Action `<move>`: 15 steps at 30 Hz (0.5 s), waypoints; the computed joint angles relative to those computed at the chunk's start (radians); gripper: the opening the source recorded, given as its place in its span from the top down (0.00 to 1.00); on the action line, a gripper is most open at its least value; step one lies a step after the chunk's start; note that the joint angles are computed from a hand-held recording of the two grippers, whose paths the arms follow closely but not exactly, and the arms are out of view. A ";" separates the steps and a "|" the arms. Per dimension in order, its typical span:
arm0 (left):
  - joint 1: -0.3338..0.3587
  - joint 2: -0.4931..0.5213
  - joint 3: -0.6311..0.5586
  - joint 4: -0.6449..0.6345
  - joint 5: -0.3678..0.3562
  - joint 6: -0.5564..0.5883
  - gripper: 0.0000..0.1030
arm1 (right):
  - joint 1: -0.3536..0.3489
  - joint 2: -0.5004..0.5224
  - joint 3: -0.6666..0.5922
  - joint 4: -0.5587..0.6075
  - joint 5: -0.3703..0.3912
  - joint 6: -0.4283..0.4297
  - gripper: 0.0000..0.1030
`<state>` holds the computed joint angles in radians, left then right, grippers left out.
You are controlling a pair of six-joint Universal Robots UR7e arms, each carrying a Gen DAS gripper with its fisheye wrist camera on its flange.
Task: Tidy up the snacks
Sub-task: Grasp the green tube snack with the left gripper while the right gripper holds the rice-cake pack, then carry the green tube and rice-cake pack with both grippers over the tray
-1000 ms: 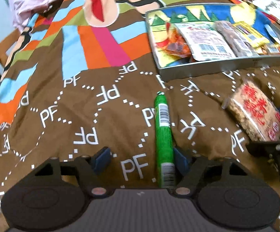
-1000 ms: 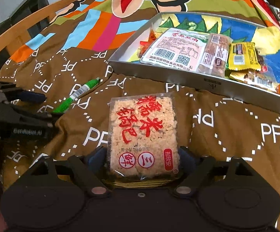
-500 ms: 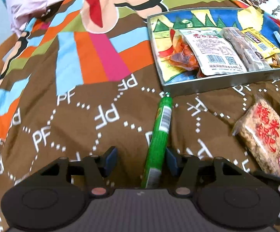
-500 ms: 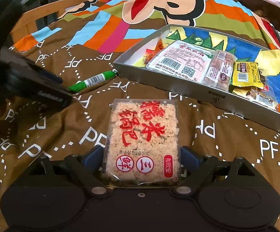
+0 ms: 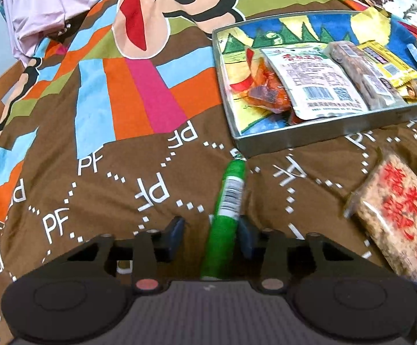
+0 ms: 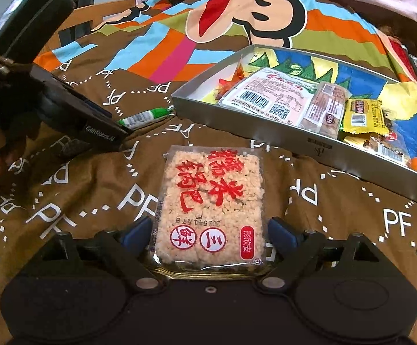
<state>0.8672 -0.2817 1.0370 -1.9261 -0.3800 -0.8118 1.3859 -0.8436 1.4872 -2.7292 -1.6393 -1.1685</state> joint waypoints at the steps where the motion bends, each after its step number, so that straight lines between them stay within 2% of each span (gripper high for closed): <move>1: -0.004 -0.002 0.008 -0.002 -0.004 -0.001 0.70 | 0.001 -0.002 0.006 -0.014 -0.003 -0.001 0.20; 3: -0.013 -0.007 0.018 0.010 -0.016 -0.017 0.77 | 0.002 -0.007 0.013 -0.020 -0.009 0.006 0.26; 6: -0.026 -0.029 0.046 0.006 -0.057 -0.059 0.81 | 0.003 -0.017 0.024 -0.029 -0.020 0.015 0.26; 11: -0.043 -0.099 0.141 -0.097 -0.190 -0.130 0.81 | 0.000 -0.047 0.047 -0.021 -0.042 0.042 0.27; 15: -0.041 -0.121 0.162 -0.110 -0.230 -0.169 0.80 | -0.002 -0.068 0.065 -0.006 -0.055 0.048 0.26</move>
